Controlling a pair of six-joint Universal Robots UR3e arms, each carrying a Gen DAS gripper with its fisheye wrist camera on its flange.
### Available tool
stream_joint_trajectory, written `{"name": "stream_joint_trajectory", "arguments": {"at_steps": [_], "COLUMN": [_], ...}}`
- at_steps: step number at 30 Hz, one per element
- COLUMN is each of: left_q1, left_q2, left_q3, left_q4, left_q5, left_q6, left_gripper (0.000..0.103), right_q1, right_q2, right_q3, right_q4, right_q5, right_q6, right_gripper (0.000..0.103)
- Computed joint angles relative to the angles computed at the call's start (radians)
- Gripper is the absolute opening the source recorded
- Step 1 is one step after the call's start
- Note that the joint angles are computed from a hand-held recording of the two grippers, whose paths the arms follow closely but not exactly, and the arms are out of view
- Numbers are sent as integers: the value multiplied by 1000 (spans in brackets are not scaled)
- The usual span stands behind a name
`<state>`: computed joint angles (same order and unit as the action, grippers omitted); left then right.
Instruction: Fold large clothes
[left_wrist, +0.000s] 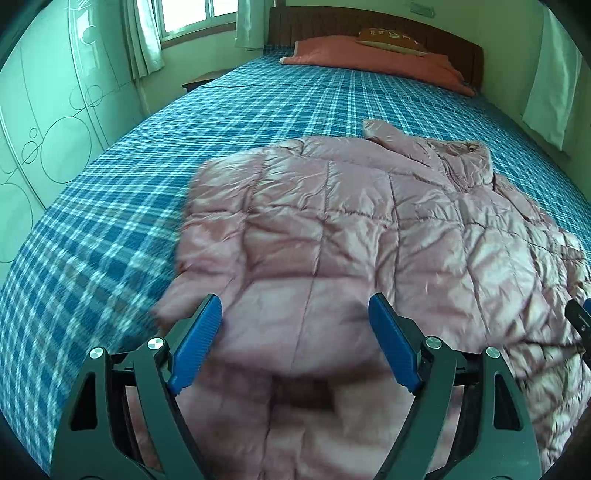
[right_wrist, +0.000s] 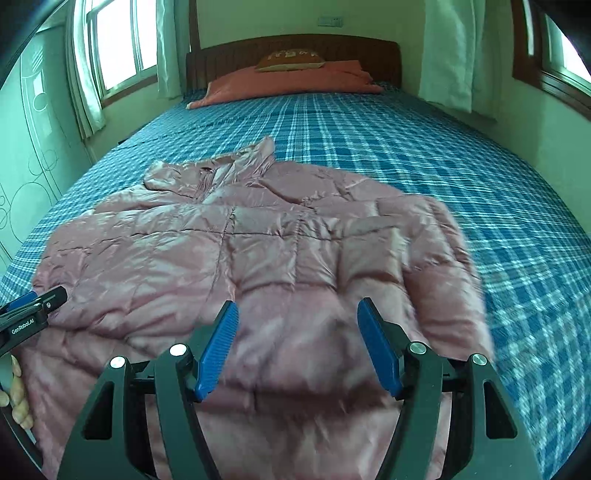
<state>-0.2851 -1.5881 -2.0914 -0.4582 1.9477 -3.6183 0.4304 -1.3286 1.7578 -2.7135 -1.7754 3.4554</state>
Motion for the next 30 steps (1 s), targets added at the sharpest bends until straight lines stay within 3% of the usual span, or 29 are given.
{"name": "stream_joint_trajectory", "arguments": {"at_steps": [11,18,20,24,27,30], "left_q1": [-112,-290,-364,-592,-793,-929], "left_q2": [395,706,760,809,774,727], "left_q3": [-242,-335,-331,-282,-219,-162], "left_q4": [-195,-483,-582,-811,-982,-1106], "left_q5": [71,144,173,257,303,322], "left_q6": [-160,-406,-503,-809,-1076,-1265], "left_gripper": [82,82,82,82,82,82], "right_q1": [-7,-2,19,36,24,7], "right_q2": [-375,-739,-865,-1098,-1294,-1472], "right_q3": [333,559,616,678,700,693], "right_q4": [80,233,310,487,663,844], "right_q5": [5,-14,-32,-44,-31,-22], "right_q6": [45,94,128,181,209,217], "right_gripper": [66,66,67,67,67,67]}}
